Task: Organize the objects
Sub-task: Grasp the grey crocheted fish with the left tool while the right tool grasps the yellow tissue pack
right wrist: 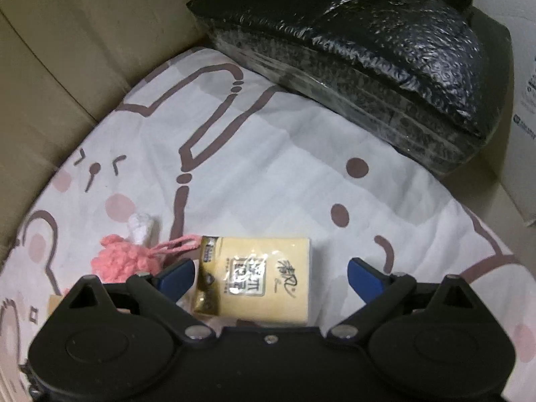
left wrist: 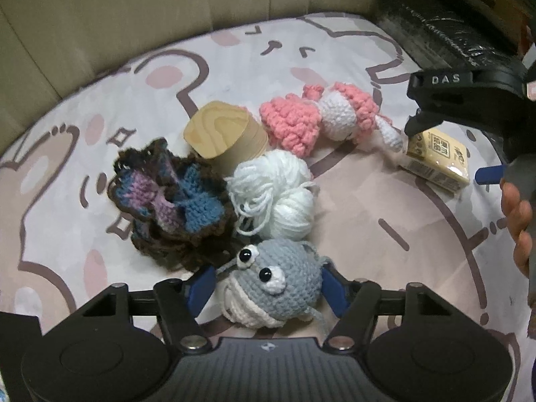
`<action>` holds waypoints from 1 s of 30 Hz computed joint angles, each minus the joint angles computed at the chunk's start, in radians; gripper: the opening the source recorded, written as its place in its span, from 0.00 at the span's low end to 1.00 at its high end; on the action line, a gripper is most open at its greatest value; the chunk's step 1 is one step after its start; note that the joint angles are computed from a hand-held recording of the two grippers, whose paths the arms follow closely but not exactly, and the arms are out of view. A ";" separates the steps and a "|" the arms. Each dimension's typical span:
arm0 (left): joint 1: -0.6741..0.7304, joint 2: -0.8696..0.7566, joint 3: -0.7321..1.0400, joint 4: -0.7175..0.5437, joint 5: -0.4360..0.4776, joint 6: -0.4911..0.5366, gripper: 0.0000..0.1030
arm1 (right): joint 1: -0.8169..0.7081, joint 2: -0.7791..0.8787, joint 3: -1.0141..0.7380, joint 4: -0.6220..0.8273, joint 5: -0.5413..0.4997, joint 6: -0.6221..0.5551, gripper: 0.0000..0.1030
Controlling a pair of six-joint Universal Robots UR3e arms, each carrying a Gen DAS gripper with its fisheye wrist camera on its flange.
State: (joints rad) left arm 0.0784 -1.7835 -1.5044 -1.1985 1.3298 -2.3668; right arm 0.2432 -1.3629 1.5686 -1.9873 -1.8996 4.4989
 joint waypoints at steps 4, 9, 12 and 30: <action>0.009 -0.028 0.045 -0.065 -0.019 -0.036 0.55 | -0.009 -0.008 0.029 -0.032 0.017 -0.027 0.95; 0.018 -0.034 0.067 -0.099 -0.026 -0.056 0.54 | -0.010 -0.023 0.051 -0.080 0.033 -0.075 0.82; 0.014 -0.024 0.065 -0.106 -0.016 -0.054 0.54 | -0.013 -0.006 0.031 -0.079 0.068 -0.112 0.83; 0.035 0.003 0.091 -0.165 0.000 -0.082 0.53 | -0.036 -0.057 0.026 0.014 0.120 -0.274 0.72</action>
State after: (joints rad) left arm 0.1138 -1.7807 -1.4132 -1.3639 1.3301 -2.4483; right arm 0.2070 -1.4199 1.5946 -1.9729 -1.7794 4.2245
